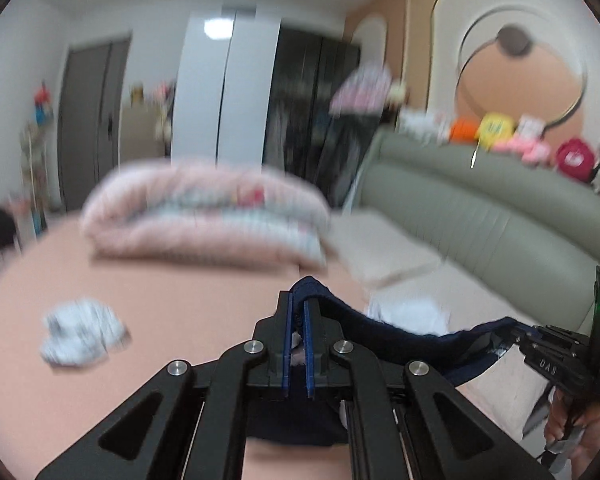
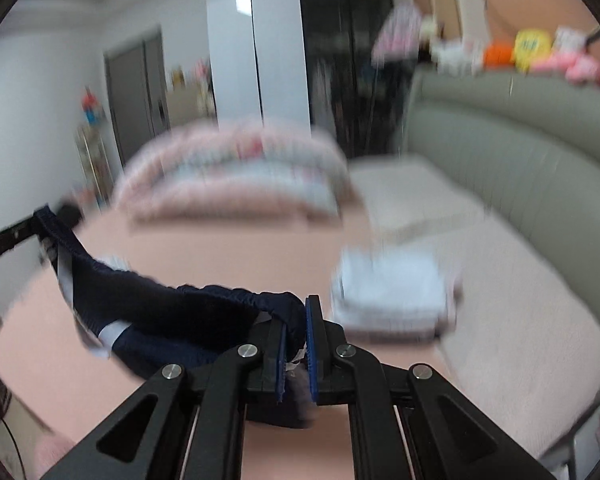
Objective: Fold clothes
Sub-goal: 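Lift the shorts with both grippers and shake them out in the air, then lay the shorts flat on the sheet with both grippers holding the waistband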
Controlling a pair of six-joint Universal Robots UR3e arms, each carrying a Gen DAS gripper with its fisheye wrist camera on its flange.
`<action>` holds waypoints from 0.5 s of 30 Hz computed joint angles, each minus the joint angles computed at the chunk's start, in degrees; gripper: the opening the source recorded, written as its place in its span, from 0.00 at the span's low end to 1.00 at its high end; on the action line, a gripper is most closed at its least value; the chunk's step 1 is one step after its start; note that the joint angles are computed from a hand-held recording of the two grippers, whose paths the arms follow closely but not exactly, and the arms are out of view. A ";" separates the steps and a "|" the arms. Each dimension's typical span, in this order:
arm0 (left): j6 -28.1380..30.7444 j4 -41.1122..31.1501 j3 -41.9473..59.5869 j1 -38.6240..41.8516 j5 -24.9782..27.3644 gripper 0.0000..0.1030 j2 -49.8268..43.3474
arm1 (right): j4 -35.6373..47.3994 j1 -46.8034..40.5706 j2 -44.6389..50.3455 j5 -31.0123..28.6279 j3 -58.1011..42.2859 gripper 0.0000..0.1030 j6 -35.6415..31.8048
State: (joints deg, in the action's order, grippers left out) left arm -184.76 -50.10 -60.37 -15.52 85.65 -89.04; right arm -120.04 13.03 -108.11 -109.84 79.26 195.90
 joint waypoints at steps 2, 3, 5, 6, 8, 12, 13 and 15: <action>0.79 -1.04 -4.73 1.13 0.09 0.04 4.77 | -0.72 3.21 -0.13 -2.22 -1.55 0.05 2.22; 1.02 -1.62 -7.46 1.77 -0.14 0.04 7.00 | -0.16 3.61 -1.30 -1.19 0.10 0.05 3.83; 0.47 -2.55 -15.86 3.05 -1.90 0.04 10.31 | 0.83 3.77 -4.54 1.47 7.49 0.05 6.99; 0.30 -3.19 -21.07 3.91 -3.01 0.04 11.65 | 1.05 3.91 -5.81 2.49 11.68 0.05 8.37; -0.04 -3.94 -31.47 5.12 -4.50 0.04 12.60 | 0.34 3.92 -7.45 4.37 21.19 0.05 10.81; -0.23 -1.42 -45.64 4.75 -3.23 0.04 9.20 | -3.82 2.00 -6.25 10.82 39.66 0.06 13.20; -0.30 -0.41 -48.09 4.70 -3.05 0.04 7.95 | -4.92 1.95 -5.00 11.52 42.12 0.06 13.35; -0.56 1.65 -51.93 4.57 -2.69 0.04 4.76 | -6.31 2.57 -1.89 11.36 44.62 0.06 13.37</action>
State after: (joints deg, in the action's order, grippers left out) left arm -185.32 -48.45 -112.30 -10.96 82.96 -84.28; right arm -126.35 15.60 -110.00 -98.49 123.88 209.27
